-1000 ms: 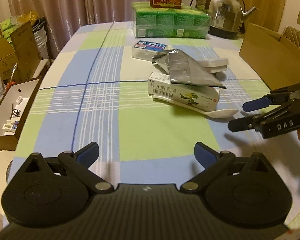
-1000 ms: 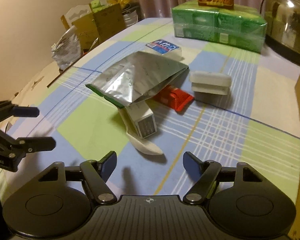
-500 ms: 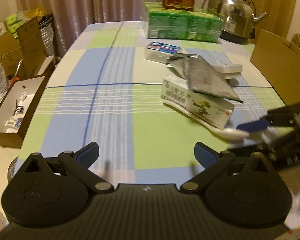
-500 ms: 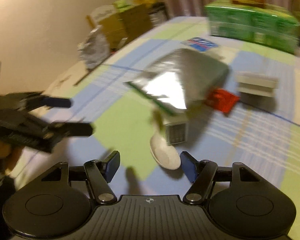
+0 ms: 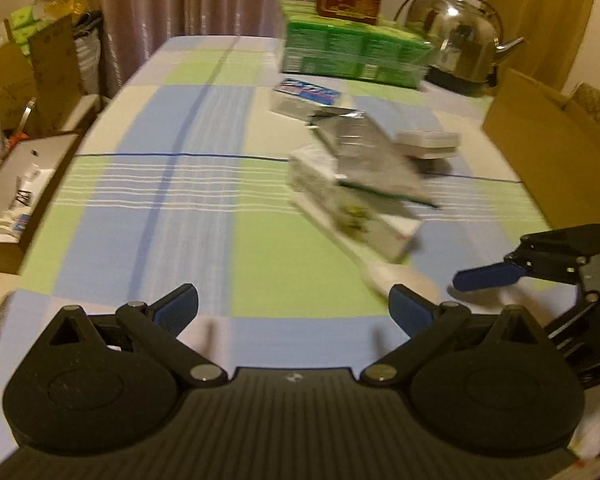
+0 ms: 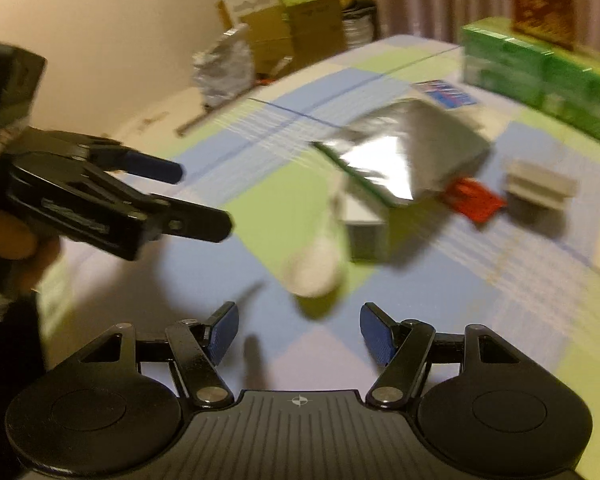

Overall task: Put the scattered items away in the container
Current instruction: 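Close the left gripper on the white plastic spoon handle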

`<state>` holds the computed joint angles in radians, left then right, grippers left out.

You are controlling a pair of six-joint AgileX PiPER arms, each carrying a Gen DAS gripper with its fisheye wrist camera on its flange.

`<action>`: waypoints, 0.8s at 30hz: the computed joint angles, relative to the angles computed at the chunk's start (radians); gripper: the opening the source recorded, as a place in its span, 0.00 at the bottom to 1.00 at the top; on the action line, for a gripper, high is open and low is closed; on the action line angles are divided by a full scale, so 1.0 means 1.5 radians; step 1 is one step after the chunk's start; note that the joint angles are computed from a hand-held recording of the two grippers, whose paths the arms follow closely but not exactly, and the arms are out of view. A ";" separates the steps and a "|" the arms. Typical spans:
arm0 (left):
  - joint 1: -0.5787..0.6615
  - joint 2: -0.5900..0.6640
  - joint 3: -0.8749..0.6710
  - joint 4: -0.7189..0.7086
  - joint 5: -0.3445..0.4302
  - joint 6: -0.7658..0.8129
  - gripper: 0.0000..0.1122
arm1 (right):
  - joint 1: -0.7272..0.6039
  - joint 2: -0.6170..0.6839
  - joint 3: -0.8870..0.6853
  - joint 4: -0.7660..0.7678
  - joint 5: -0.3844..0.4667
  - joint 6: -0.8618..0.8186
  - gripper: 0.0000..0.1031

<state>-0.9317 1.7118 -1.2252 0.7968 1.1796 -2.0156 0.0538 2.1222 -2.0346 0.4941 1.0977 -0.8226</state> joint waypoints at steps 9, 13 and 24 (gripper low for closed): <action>0.054 0.125 -0.165 -0.034 -0.030 0.041 0.84 | -0.034 -0.054 0.090 -0.080 -0.122 0.005 0.78; 0.079 0.167 -0.217 -0.067 -0.023 0.085 0.73 | -0.043 -0.066 0.109 -0.080 -0.145 -0.003 0.82; 0.076 0.132 -0.175 -0.112 0.023 0.150 0.25 | -0.055 -0.077 0.123 -0.048 -0.146 0.000 0.83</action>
<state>-0.8175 1.9097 -1.4871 0.6284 1.2146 -1.7902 -0.0281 2.0069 -1.8509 0.4219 0.8784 -0.8233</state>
